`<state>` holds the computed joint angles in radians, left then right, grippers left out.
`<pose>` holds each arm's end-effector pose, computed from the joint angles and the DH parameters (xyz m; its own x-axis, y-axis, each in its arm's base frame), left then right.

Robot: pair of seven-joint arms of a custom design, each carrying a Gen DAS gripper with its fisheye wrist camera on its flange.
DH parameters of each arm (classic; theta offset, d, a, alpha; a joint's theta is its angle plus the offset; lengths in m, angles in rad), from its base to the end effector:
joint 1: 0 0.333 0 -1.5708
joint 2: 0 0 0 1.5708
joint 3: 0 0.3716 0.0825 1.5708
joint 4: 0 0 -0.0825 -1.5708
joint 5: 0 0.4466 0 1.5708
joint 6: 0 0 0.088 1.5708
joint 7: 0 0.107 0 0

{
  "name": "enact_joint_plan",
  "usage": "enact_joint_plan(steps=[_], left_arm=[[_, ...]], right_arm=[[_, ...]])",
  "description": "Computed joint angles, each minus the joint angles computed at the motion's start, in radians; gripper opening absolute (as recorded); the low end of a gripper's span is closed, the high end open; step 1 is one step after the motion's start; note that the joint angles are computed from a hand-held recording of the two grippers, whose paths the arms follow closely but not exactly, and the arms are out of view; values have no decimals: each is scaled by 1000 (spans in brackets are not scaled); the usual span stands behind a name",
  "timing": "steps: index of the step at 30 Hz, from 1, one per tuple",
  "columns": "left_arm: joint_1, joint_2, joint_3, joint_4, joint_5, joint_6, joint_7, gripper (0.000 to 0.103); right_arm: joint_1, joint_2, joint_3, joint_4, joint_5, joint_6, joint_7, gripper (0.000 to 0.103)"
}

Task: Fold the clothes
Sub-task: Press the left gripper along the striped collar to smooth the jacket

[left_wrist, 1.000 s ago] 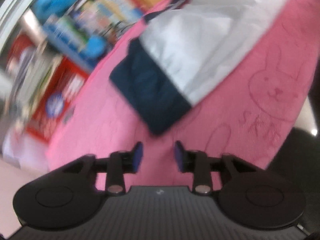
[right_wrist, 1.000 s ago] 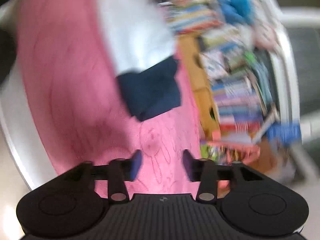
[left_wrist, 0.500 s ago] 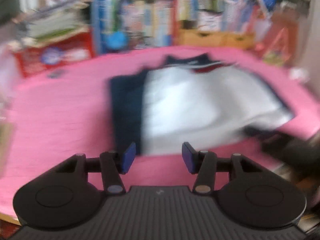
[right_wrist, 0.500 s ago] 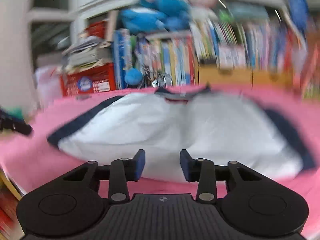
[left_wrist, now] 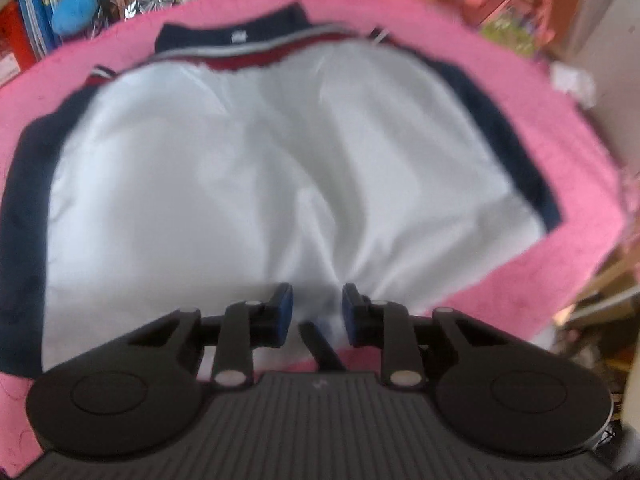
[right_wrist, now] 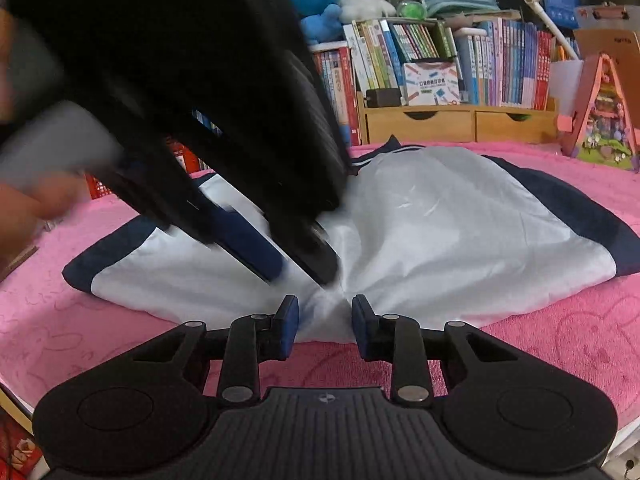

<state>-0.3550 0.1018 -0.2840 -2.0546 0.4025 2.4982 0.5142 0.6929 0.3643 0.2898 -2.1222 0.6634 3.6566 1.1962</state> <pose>0.5273 -0.3896 0.4472 0.1184 -0.9870 0.1083 -0.9006 -0.1527 -0.4069 0.4435 0.4926 0.3704 0.5473 -0.8229 -0.1528 -0.4709 -0.1518 -0.8690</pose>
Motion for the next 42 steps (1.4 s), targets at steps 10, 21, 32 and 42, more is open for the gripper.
enact_joint_plan(steps=[10, 21, 32, 42], left_arm=[[9, 178, 74, 215, 229, -84, -128, 28], [6, 297, 127, 374, 325, -133, -141, 31], [-11, 270, 145, 374, 396, -144, -245, 30], [-24, 30, 67, 136, 483, -151, -309, 30]], right_arm=[[-27, 4, 14, -26, -89, 35, 50, 31], [-43, 3, 19, -51, -146, 59, 65, 31], [-36, -1, 8, -57, -153, 55, 11, 31], [-73, -13, 33, -76, -208, 44, -2, 34]])
